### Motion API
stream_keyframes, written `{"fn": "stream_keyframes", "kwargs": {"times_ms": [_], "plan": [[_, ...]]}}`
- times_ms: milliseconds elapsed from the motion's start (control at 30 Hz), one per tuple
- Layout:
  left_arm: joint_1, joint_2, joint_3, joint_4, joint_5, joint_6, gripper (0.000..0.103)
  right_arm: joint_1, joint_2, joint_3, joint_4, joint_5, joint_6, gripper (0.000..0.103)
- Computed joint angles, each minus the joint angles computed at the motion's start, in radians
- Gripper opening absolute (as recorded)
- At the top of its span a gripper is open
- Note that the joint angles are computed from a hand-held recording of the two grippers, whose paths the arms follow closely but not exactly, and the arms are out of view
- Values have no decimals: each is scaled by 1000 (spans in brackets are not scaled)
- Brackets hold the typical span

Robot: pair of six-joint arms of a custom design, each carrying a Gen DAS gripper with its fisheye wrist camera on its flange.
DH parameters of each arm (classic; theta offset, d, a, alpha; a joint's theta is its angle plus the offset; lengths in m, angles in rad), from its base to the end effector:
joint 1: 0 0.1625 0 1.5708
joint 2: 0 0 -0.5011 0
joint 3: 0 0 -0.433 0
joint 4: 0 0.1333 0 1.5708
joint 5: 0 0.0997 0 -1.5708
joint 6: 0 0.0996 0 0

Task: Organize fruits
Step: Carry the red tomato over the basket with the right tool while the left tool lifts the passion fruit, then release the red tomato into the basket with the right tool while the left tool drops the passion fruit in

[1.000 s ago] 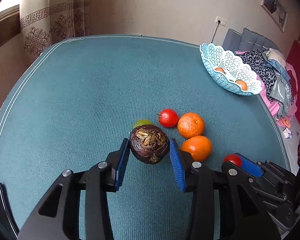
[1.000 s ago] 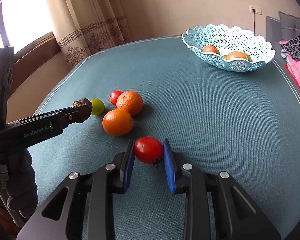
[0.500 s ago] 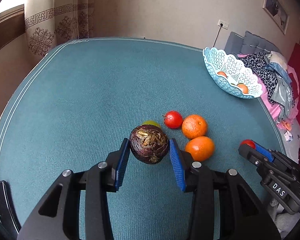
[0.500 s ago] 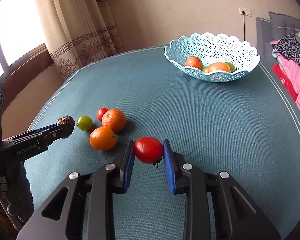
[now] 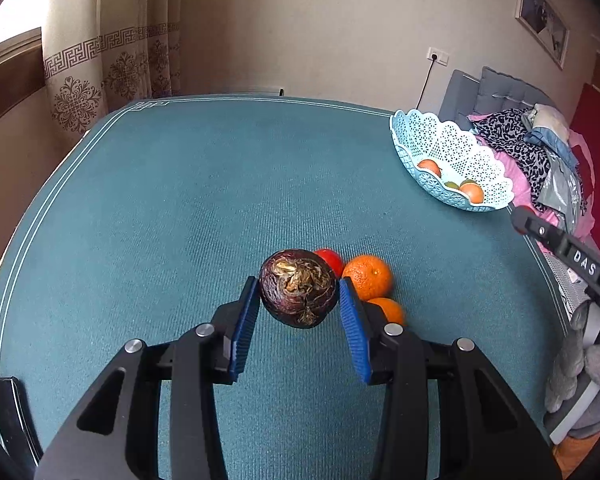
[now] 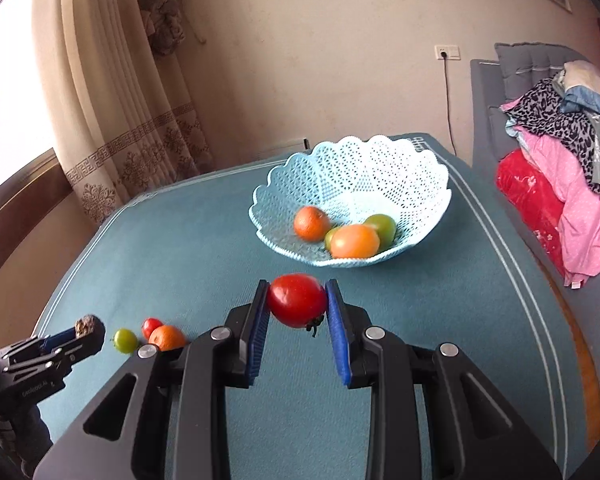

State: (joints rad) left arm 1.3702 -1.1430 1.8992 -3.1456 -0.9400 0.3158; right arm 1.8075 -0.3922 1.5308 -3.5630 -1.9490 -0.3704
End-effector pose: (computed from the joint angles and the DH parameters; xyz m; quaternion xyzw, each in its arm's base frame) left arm 0.0587 -0.6750 0.3392 0.1033 0.8748 -0.3613 0.3059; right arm 0.2767 -0.7353 -0.0249 0.1930 -0.8765 0.3942 0.1979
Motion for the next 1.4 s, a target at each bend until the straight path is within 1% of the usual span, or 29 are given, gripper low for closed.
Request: {"fn": "stream_keyframes", "kwargs": {"times_ms": [133, 300, 467, 567, 600, 667, 767, 1000, 1067, 1233, 1333, 1400], "plan": [[-6, 9, -9, 5, 7, 2, 42, -12, 15, -72, -10, -26, -9, 28], [-13, 20, -18, 2, 14, 11, 42, -31, 42, -163, 23, -60, 1, 28], [-20, 30, -27, 0, 25, 18, 42, -43, 69, -226, 52, -83, -14, 29], [-25, 38, -34, 1, 28, 23, 42, -49, 76, -248, 69, -90, -9, 29], [-28, 40, -36, 0, 29, 25, 42, -51, 75, -248, 69, -87, -5, 29], [-32, 45, -40, -3, 29, 33, 42, -54, 72, -239, 47, -79, -1, 40], [-39, 57, -52, -6, 29, 45, 42, -55, 63, -213, 12, -75, 6, 41], [-61, 98, -87, -28, 23, 95, 42, -61, 38, -130, -77, -89, 50, 40], [-66, 114, -107, -21, 10, 106, 42, -61, 35, -111, -96, -91, 51, 41], [-76, 158, -175, 19, -30, 112, 42, -67, 25, -74, -101, -87, 74, 41], [-80, 188, -222, 53, -55, 109, 42, -71, 22, -67, -83, -81, 82, 41], [-83, 212, -252, 69, -60, 113, 42, -74, 21, -63, -71, -74, 84, 41]]}}
